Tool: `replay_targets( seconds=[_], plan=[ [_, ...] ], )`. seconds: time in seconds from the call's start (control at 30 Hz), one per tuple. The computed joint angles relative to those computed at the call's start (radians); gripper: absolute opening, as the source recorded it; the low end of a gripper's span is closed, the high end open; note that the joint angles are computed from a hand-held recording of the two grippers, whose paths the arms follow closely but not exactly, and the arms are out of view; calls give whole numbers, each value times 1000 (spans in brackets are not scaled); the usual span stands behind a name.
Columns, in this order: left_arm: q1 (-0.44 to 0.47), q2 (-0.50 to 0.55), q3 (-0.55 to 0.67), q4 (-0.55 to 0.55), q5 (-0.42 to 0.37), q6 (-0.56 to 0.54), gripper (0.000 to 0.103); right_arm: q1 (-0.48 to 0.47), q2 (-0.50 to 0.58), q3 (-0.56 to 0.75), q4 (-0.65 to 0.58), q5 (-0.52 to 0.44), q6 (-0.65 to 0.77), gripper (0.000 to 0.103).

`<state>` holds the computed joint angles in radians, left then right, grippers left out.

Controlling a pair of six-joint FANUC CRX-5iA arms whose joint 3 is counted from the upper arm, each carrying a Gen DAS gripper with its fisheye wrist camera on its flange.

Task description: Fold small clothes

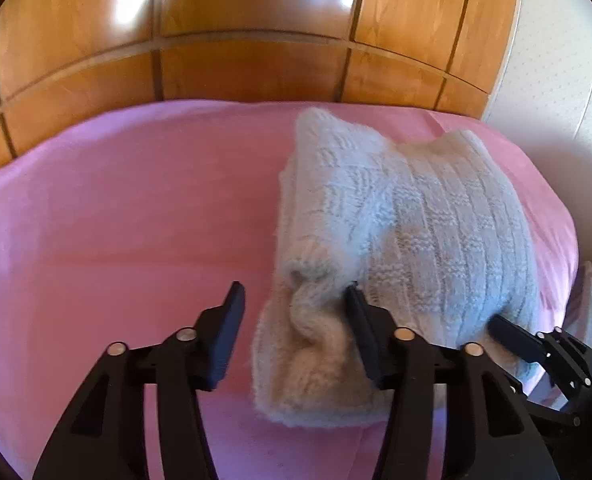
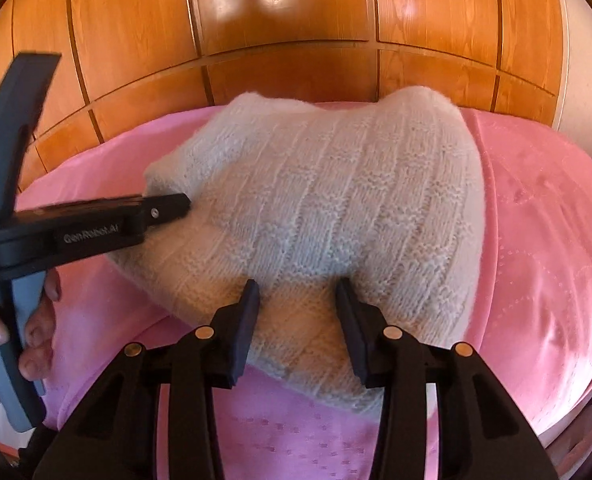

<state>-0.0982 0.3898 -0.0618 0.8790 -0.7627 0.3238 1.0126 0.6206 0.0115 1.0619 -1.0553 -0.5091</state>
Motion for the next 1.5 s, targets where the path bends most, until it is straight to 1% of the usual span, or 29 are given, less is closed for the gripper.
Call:
replay_targets(
  seconds=[0.1, 0.2, 0.27, 0.33, 0.4, 0.43, 0.57, 0.7, 0.73, 0.77, 0.8, 0.87, 0.93, 1.0, 1.07, 1.1, 1.17, 1.23, 1.33, 1.37, 1.43, 1.5],
  plan=[
    [6, -26, -31, 10, 29, -11, 58, 7, 11, 37, -22, -23, 3, 42],
    [8, -46, -57, 36, 45, -29, 58, 9, -2, 42, -26, -14, -11, 52],
    [10, -67, -84, 62, 61, -56, 58, 17, 5, 62, -36, -31, 9, 63],
    [11, -86, -110, 91, 82, -86, 59, 23, 21, 98, -55, -63, 39, 66],
    [8, -94, -119, 105, 93, -94, 61, 27, 29, 118, -63, -81, 42, 71],
    [8, -100, -128, 118, 99, -102, 62, 30, 31, 122, -61, -86, 39, 76],
    [9, -121, -151, 146, 113, -131, 62, 46, 73, 206, -105, -173, 117, 83],
    [9, -138, -165, 158, 127, -136, 62, 63, 91, 251, -108, -264, 117, 89],
    [9, -145, -171, 166, 133, -142, 67, 67, 96, 264, -103, -298, 110, 93],
    [9, -155, -184, 185, 146, -156, 76, 71, 102, 275, -99, -326, 107, 98],
    [5, -162, -196, 208, 160, -171, 77, 75, 112, 296, -92, -372, 105, 100],
    [1, -180, -218, 246, 184, -197, 77, 76, 128, 327, -86, -430, 99, 100],
    [5, -188, -222, 243, 186, -187, 77, 77, 138, 350, -82, -481, 69, 100],
    [10, -196, -226, 248, 181, -188, 77, 76, 143, 362, -84, -512, 31, 101],
    [8, -209, -245, 282, 197, -216, 84, 74, 147, 373, -87, -538, 1, 101],
    [6, -217, -257, 308, 204, -239, 89, 74, 151, 381, -92, -554, -11, 101],
    [4, -229, -276, 345, 213, -269, 90, 72, 152, 393, -116, -571, -35, 101],
    [8, -233, -278, 342, 216, -265, 93, 72, 153, 405, -140, -594, -57, 101],
    [15, -237, -284, 348, 213, -260, 94, 71, 153, 410, -161, -609, -75, 101],
    [19, -237, -283, 333, 209, -249, 95, 70, 157, 414, -160, -613, -75, 101],
    [22, -240, -286, 326, 210, -244, 96, 70, 174, 433, -155, -627, -47, 101],
    [23, -243, -289, 316, 210, -239, 98, 69, 180, 437, -155, -613, -35, 101]
  ],
)
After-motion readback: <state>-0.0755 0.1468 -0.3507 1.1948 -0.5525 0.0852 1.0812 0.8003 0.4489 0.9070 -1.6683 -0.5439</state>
